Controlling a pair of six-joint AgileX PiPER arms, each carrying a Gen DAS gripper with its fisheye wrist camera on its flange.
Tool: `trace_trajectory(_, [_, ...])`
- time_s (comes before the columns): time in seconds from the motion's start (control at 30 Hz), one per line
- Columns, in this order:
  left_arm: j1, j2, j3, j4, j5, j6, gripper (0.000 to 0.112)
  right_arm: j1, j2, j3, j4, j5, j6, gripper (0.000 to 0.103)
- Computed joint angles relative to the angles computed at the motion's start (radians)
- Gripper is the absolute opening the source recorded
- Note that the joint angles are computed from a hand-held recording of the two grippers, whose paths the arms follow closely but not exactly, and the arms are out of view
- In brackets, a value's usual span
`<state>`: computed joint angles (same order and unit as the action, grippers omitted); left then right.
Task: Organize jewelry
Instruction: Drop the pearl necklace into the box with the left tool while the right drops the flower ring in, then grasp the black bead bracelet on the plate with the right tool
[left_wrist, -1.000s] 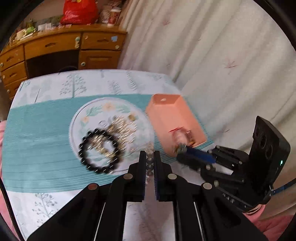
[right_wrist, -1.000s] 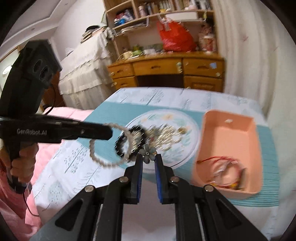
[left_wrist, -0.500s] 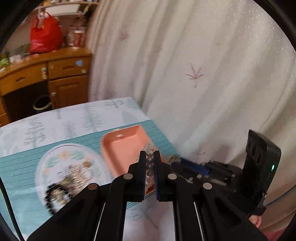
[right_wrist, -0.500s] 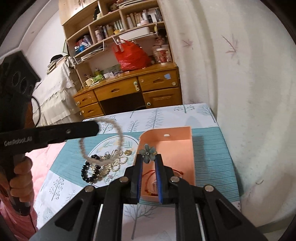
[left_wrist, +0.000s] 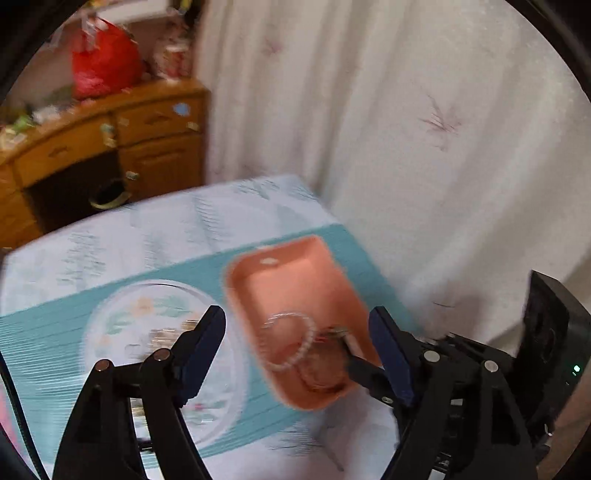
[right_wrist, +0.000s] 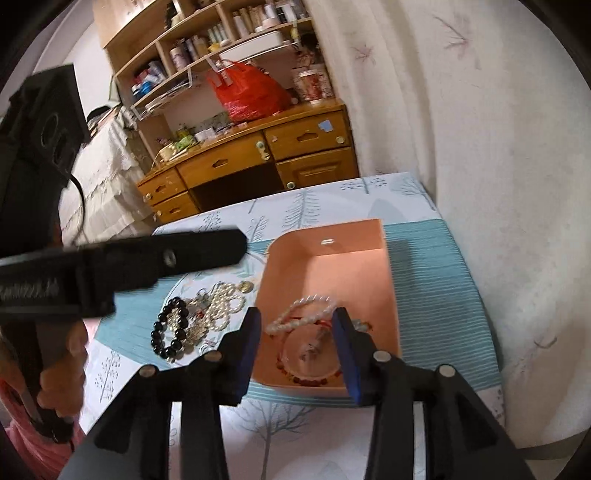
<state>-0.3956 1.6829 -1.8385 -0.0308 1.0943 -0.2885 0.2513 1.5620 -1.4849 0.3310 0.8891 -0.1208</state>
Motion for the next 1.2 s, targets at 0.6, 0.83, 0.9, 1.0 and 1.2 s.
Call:
trace_trajectory(0.6, [0.37,-0.342,0.367,0.058,0.071,0.169,0.085,0.294,0.013,-0.017,-0.214,-0.043,0.271,0.055])
trace_trajectory(0.83, [0.567,-0.457,0.539,-0.141,0.016,0.387,0.086,0.429,0.042,-0.067,-0.376,-0.039,0.463,0.054])
trace_trajectory(0.9, [0.59,-0.481,0.571,-0.151,0.012,0.424,0.086,0.472,0.064,-0.096,-0.428,-0.029,0.509,0.055])
trace_trajectory(1.0, [0.601,-0.51,0.615,-0.126,-0.007,0.477,0.086,0.511,0.096,-0.12,-0.441,-0.035,0.536,0.055])
trace_trajectory(1.2, [0.741,-0.497,0.679,-0.285,-0.047,0.7,0.086,0.548,0.209,-0.192,-0.416,-0.007,0.536,0.054])
